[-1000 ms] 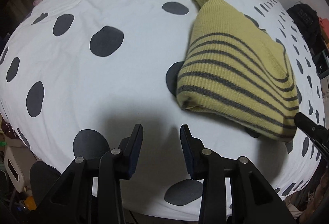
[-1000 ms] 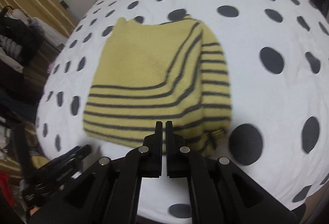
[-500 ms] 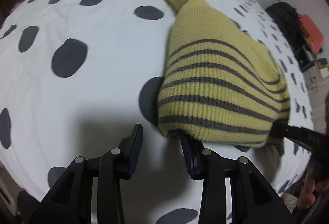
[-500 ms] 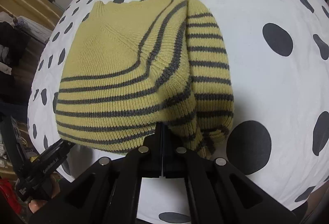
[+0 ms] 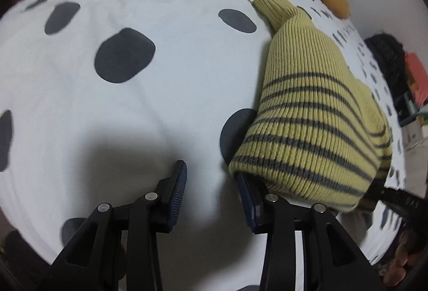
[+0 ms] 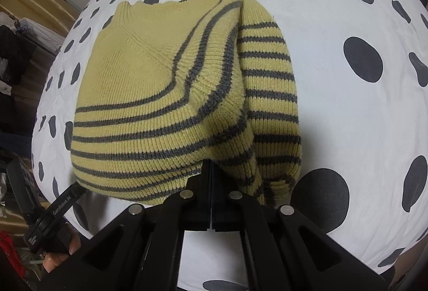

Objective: Fold large clothes

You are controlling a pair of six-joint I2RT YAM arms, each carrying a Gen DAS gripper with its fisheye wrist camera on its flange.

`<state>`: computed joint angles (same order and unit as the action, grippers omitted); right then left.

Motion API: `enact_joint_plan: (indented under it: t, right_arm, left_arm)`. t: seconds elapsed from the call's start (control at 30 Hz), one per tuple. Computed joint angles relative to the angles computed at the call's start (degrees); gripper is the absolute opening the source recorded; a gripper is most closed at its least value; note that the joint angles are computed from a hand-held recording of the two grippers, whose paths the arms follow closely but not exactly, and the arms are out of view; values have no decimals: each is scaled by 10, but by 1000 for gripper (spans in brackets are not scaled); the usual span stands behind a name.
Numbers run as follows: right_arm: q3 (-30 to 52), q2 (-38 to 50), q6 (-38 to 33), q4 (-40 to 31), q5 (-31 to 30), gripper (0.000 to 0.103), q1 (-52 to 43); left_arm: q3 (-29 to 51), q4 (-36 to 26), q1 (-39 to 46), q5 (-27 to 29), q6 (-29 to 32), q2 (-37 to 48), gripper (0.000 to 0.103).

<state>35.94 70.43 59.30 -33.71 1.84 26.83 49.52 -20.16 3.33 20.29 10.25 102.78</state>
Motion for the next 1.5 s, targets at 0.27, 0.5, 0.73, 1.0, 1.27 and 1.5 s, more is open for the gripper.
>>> enact_joint_plan:
  t: [0.27, 0.5, 0.73, 1.0, 1.27, 1.5]
  right_arm:
    - [5, 10, 11, 3, 2, 0, 1]
    - [4, 11, 17, 8, -2, 0, 0]
    - [5, 24, 4, 15, -10, 0, 1]
    - [29, -80, 15, 0, 42, 0, 5]
    - [19, 46, -44, 60, -38, 0, -79]
    - [25, -67, 3, 38, 39, 0, 21]
  left_arm:
    - [67, -127, 42, 183, 4, -72, 11]
    - [54, -42, -97, 85, -71, -37, 1]
    - [-13, 6, -84, 58, -77, -76, 1]
    - [59, -36, -131, 92, -80, -104, 1]
    - [-3, 25, -137, 83, -93, -34, 1]
    - [-21, -38, -115, 70, -83, -140, 1]
